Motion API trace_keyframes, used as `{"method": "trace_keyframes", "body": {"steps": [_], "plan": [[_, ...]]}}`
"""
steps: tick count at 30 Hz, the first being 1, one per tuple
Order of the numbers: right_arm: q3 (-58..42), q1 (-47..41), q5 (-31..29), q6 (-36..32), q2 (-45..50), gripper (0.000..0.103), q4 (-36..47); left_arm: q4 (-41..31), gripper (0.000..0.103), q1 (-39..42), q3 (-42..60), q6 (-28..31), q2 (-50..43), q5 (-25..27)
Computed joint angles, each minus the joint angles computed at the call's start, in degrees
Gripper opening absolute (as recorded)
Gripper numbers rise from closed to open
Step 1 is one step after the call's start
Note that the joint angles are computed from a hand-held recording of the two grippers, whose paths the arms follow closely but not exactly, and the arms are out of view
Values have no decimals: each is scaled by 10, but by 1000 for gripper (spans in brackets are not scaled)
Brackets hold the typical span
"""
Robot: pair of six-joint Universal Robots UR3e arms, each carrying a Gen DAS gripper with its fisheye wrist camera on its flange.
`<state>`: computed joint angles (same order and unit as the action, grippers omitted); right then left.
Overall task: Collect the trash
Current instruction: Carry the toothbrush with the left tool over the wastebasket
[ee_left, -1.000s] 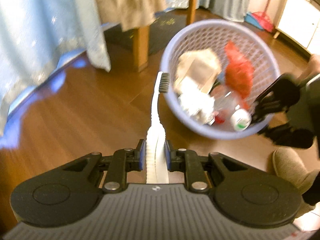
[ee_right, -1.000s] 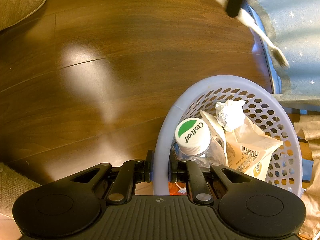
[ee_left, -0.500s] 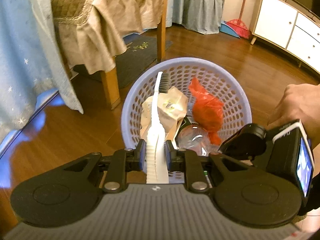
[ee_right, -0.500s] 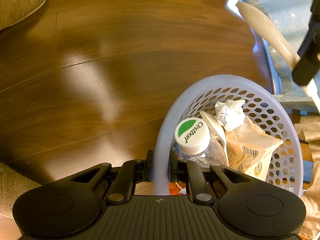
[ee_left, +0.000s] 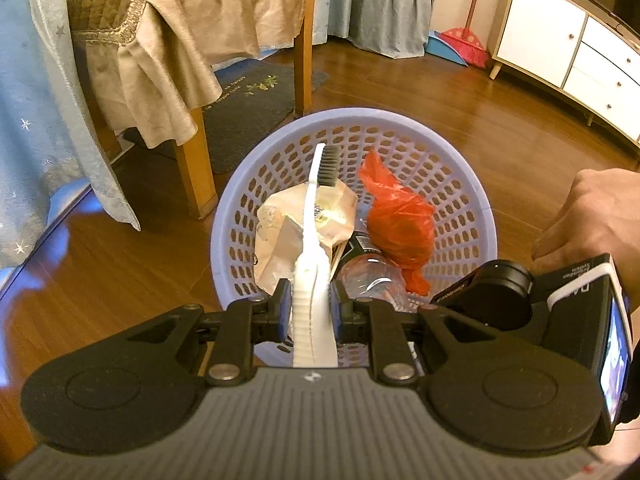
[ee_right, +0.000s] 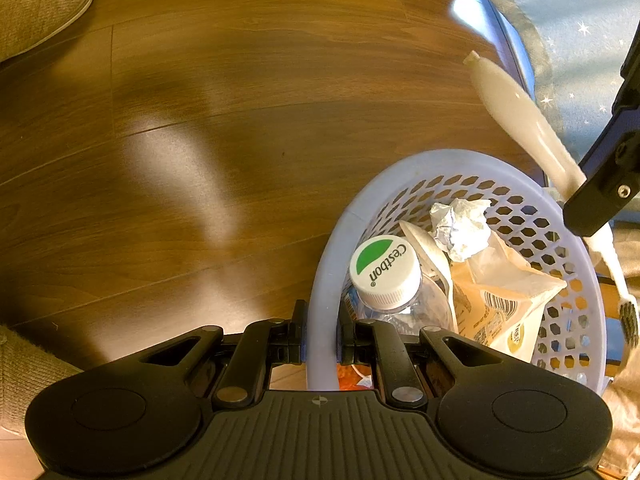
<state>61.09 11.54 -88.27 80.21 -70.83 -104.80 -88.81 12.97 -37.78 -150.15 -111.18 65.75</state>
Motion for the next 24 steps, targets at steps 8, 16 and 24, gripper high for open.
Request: {"method": "trace_keyframes", "body": {"steps": [8,16,24], "plan": [[-3,0,-1,1,0,9,3,-2,16,-4,3,-5,-9,2],[0,2,-2,3,-3,9,2,-1,16,-9,6,-7,-16,2],[-2,3,-2,3,-3,9,4,-7,16,-11,26,-11,-30,-12]]}}
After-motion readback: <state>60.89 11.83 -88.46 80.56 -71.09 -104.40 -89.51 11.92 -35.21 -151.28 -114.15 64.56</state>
